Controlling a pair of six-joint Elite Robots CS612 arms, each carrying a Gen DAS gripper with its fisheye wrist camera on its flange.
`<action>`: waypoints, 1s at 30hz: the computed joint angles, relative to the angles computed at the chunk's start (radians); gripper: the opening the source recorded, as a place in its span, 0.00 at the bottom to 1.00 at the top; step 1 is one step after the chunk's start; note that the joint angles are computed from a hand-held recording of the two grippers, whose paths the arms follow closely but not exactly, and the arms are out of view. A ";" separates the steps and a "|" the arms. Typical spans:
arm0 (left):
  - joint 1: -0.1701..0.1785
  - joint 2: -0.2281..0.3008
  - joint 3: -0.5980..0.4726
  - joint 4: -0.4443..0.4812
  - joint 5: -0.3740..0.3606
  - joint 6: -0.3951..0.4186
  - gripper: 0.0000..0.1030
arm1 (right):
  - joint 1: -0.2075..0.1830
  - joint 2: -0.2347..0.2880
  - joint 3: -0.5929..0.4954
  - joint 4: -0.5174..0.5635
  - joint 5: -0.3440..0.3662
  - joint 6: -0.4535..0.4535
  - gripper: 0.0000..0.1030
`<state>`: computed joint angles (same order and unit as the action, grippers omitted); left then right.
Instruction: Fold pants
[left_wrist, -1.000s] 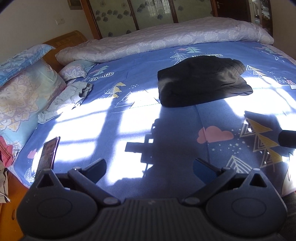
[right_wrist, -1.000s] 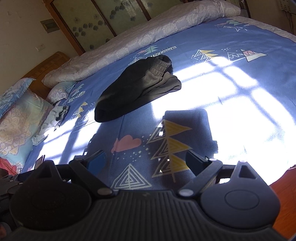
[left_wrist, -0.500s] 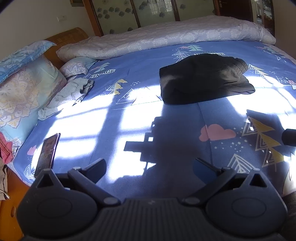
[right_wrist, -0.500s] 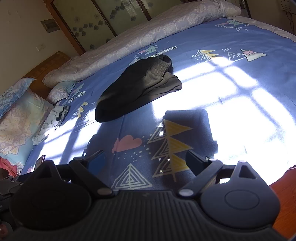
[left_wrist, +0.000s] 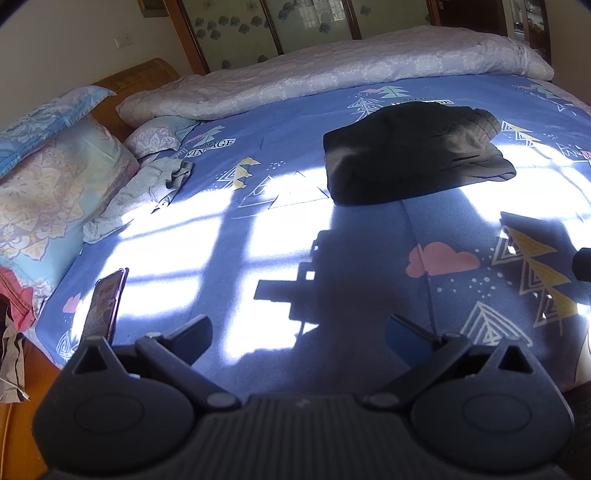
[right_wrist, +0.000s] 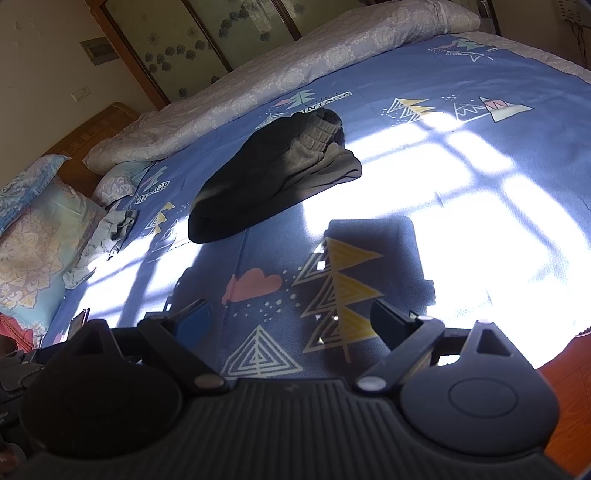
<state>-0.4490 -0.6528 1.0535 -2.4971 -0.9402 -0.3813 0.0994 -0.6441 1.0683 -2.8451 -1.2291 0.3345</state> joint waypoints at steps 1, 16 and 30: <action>0.000 0.000 0.000 0.001 -0.001 -0.002 1.00 | 0.000 0.000 0.000 -0.002 -0.004 0.001 0.92; 0.000 -0.005 0.004 0.010 -0.022 -0.007 1.00 | 0.007 0.001 0.005 -0.058 -0.066 -0.030 0.92; 0.005 -0.017 0.010 0.016 -0.085 -0.017 1.00 | 0.008 -0.001 0.009 -0.085 -0.076 -0.017 0.92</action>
